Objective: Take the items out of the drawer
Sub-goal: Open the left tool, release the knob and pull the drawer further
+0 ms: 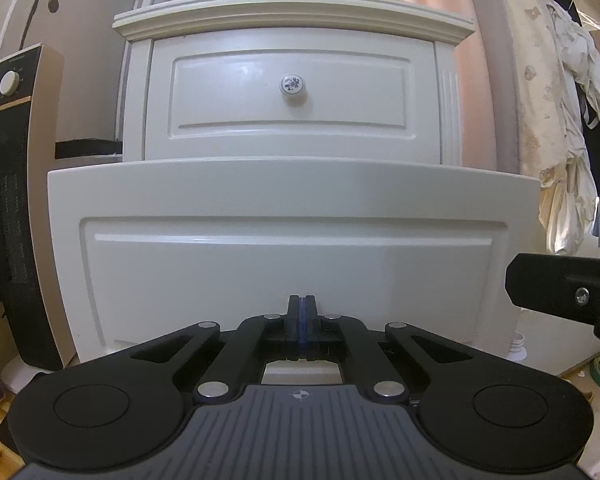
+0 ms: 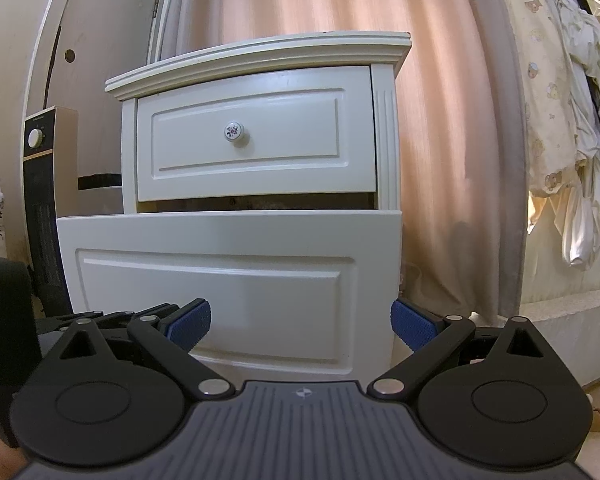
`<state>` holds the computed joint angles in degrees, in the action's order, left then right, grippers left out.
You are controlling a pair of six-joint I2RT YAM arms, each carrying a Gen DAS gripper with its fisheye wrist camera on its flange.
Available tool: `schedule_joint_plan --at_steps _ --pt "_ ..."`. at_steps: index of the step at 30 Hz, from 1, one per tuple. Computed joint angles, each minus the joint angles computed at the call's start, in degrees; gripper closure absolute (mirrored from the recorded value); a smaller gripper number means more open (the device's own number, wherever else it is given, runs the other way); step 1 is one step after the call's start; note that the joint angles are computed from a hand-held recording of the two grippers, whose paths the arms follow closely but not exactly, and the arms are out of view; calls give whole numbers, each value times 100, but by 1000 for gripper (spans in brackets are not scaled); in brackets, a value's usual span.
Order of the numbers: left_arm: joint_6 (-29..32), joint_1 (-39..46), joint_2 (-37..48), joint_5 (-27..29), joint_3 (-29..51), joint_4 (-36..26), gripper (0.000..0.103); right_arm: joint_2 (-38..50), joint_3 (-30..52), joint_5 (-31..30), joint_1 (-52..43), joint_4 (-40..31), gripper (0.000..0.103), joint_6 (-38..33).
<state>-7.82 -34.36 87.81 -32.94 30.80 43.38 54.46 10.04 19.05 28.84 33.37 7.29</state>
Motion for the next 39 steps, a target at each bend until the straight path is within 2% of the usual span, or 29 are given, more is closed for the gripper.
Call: schedule_joint_plan --at_steps 12,14,15,16,18,20,25,34,39 --pt "149 -81 25 -246 -142 301 103 151 -16 -66 -17 131 0 18" --pt "176 -103 50 -328 -146 330 96 151 -21 -63 -9 144 0 19" --pt "140 -88 28 -282 -139 274 71 153 -24 -61 -5 149 0 15" --pt "98 -80 13 -251 -149 265 32 157 -25 -55 1 156 0 10" --pt "65 -127 61 -425 -267 630 5 171 -27 -33 20 175 0 2" --pt "202 -212 149 -703 -330 959 5 174 -28 -32 22 179 0 4" --pt "6 -100 -42 -446 -274 472 5 160 -41 -33 13 181 0 11" --pt "22 -22 -59 -520 -358 572 5 187 -21 -44 -1 192 0 22" --pt "-91 195 -280 -350 -430 437 5 156 -24 -88 -64 204 0 2"
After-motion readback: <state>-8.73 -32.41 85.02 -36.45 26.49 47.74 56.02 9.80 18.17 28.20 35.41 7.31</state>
